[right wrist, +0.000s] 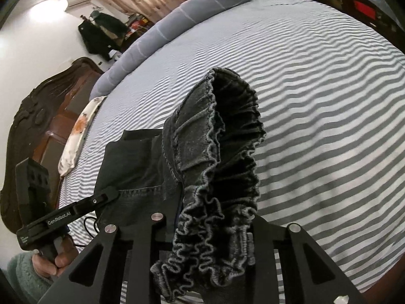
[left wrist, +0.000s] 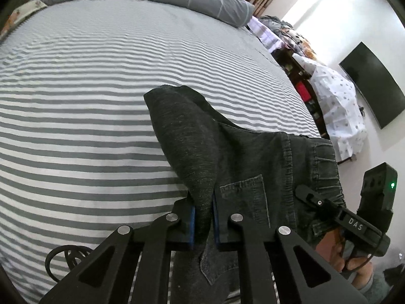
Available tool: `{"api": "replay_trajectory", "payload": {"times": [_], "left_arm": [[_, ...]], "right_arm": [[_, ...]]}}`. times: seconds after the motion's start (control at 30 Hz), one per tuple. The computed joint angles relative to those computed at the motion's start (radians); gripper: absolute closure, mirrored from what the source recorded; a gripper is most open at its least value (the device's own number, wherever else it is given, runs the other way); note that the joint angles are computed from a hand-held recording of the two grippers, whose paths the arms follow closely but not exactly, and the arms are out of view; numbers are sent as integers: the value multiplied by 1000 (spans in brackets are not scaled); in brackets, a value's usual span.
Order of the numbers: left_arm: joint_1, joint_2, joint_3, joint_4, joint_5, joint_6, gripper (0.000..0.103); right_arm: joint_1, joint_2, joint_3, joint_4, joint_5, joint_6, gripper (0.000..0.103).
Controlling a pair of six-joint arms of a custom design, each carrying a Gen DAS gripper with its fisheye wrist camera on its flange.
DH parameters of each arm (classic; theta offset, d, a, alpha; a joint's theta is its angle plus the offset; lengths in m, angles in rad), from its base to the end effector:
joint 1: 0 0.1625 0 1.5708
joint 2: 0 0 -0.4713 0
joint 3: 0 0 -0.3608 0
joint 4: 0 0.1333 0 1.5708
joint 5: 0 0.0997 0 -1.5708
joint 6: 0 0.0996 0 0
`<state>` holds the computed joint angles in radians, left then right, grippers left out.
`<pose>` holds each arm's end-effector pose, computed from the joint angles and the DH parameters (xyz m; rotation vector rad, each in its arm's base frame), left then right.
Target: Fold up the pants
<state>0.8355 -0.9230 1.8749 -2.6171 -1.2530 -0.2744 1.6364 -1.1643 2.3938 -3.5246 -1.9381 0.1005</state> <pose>-0.2818 -0.5567 0.1596 0.6386 2.8177 -0.3434 0.1264 -0.4360 0.2518 -0.2331 -2.6507 1.0431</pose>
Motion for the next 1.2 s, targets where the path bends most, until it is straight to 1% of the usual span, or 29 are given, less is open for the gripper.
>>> {"api": "replay_trajectory", "payload": {"times": [0.27, 0.4, 0.6, 0.7, 0.9, 1.2], "left_arm": [[14, -95, 15, 45, 115, 32, 93], [35, -126, 10, 74, 167, 44, 93], [69, -137, -22, 101, 208, 59, 93], [91, -148, -40, 119, 229, 85, 93], [132, -124, -111, 158, 265, 125, 93], [185, -46, -225, 189, 282, 189, 93]], "right_arm": [[90, 108, -108, 51, 8, 28, 79], [128, 170, -176, 87, 14, 41, 79], [161, 252, -288, 160, 20, 58, 79], [169, 288, -344, 196, 20, 61, 79], [171, 355, -457, 269, 26, 71, 79], [134, 418, -556, 320, 47, 105, 79]]}}
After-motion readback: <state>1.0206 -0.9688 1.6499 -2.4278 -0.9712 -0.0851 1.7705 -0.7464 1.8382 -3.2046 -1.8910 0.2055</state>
